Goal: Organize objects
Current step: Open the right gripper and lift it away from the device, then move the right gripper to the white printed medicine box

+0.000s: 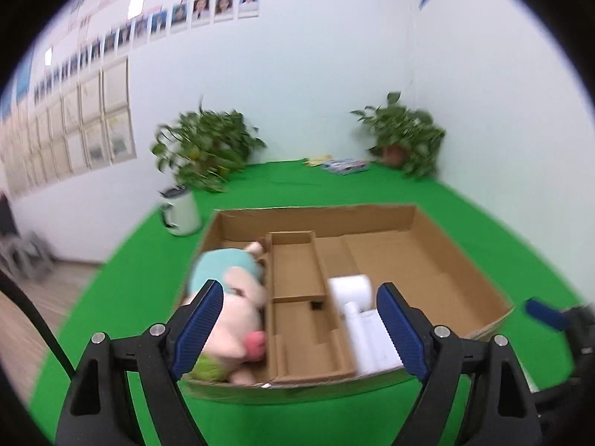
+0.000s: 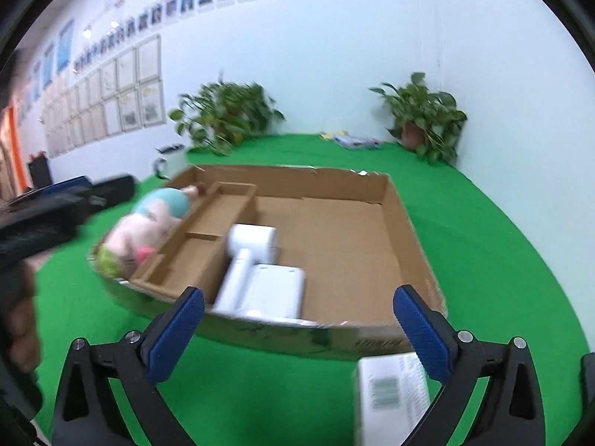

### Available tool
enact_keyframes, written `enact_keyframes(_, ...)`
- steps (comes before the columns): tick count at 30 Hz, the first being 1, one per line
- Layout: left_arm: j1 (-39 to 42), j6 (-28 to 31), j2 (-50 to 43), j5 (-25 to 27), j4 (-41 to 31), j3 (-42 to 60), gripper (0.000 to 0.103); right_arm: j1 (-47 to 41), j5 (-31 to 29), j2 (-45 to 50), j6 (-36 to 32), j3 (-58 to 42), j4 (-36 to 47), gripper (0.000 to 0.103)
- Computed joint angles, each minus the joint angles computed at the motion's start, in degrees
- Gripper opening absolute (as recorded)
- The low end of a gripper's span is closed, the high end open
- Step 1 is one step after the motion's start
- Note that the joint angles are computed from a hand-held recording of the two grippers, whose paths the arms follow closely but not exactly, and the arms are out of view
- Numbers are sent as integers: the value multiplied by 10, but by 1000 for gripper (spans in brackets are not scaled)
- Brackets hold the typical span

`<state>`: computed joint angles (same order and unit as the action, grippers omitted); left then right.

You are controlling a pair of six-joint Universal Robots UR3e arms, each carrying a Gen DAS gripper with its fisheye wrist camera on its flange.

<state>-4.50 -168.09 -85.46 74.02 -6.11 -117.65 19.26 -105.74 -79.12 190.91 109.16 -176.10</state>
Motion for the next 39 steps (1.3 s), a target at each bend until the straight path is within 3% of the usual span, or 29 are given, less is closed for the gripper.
enact_keyframes(2, -17, 6, 19, 25, -8, -14, 85, 12, -5, -17, 14, 25, -18, 102)
enact_keyframes(15, -18, -14, 123, 14, -69, -66, 85, 55, -54, -122, 46, 99, 9, 102)
enact_keyframes(25, 2, -21, 176, 2, -61, -119, 84, 79, -86, -178, 53, 122, 50, 102)
enact_keyframes(32, 73, -3, 207, -81, -98, -154, 80, 85, -72, -176, 59, 118, 86, 102)
enact_keyframes(36, 109, 29, 216, -139, -144, -164, 62, 68, -61, -189, 47, 140, 89, 102)
enact_keyframes(38, 119, 53, 213, -167, -177, -165, 61, 38, -56, -214, 62, 170, 111, 102)
enact_keyframes(39, 122, 62, 210, -175, -188, -167, 61, -3, -26, -251, 73, 208, 131, 102)
